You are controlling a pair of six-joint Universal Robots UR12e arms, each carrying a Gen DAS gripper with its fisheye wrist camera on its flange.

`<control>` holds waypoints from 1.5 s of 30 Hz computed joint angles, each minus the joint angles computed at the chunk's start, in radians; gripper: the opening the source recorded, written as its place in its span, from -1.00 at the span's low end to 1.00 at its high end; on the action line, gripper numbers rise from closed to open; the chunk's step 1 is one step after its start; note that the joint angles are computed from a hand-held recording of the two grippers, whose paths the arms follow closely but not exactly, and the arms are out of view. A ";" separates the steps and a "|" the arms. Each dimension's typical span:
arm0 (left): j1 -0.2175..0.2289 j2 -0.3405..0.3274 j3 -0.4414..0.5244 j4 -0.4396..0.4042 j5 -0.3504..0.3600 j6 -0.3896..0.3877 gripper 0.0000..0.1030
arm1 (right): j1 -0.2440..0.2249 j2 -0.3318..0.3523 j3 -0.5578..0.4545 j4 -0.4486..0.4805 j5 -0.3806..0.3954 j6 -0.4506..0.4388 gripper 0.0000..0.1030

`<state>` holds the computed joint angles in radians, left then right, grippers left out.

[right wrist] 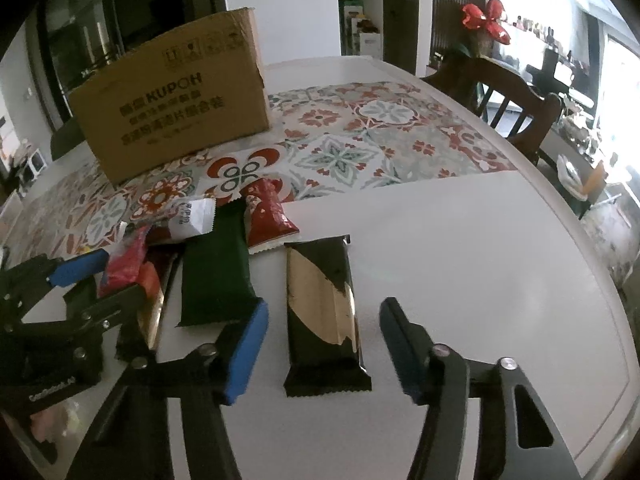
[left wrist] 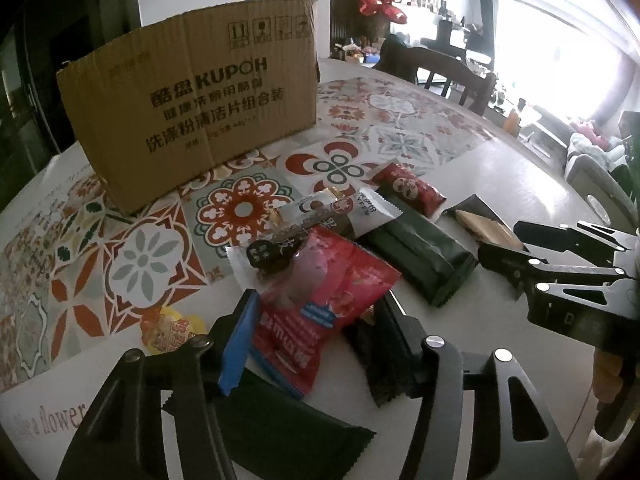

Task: Organize snacks
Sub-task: 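Grasp the black-and-gold bar with right gripper while left gripper approaches the red bag, then grasp the red bag with left gripper while right gripper lifts the bar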

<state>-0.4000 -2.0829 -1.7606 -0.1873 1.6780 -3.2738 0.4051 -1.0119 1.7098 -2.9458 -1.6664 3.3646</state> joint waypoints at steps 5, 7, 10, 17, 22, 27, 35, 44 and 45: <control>0.001 0.001 -0.001 0.003 0.002 -0.012 -0.10 | 0.003 0.004 -0.003 0.002 -0.012 -0.011 -0.08; -0.002 0.001 -0.002 0.009 0.017 -0.014 -0.21 | 0.006 0.006 -0.005 0.002 -0.023 -0.026 -0.23; -0.008 0.000 -0.003 0.022 0.038 -0.008 -0.36 | 0.008 0.006 -0.003 -0.004 -0.031 -0.034 -0.36; -0.015 0.002 -0.001 0.052 0.073 -0.009 -0.52 | 0.009 0.001 0.010 -0.047 -0.036 -0.044 -0.37; -0.019 0.008 -0.006 0.078 0.076 -0.020 -0.62 | 0.009 -0.011 0.021 -0.082 -0.023 -0.053 -0.37; -0.021 0.022 -0.023 0.117 0.078 -0.048 -0.67 | 0.008 -0.021 0.026 -0.108 0.009 -0.055 -0.37; -0.025 0.046 -0.043 0.168 0.097 -0.076 -0.70 | 0.011 -0.032 0.028 -0.152 0.067 -0.069 -0.37; -0.019 0.073 -0.059 0.231 0.099 -0.104 -0.70 | 0.009 -0.032 0.008 -0.194 0.144 -0.078 -0.37; -0.018 0.075 -0.060 0.236 0.100 -0.106 -0.70 | 0.010 -0.031 0.004 -0.203 0.151 -0.081 -0.37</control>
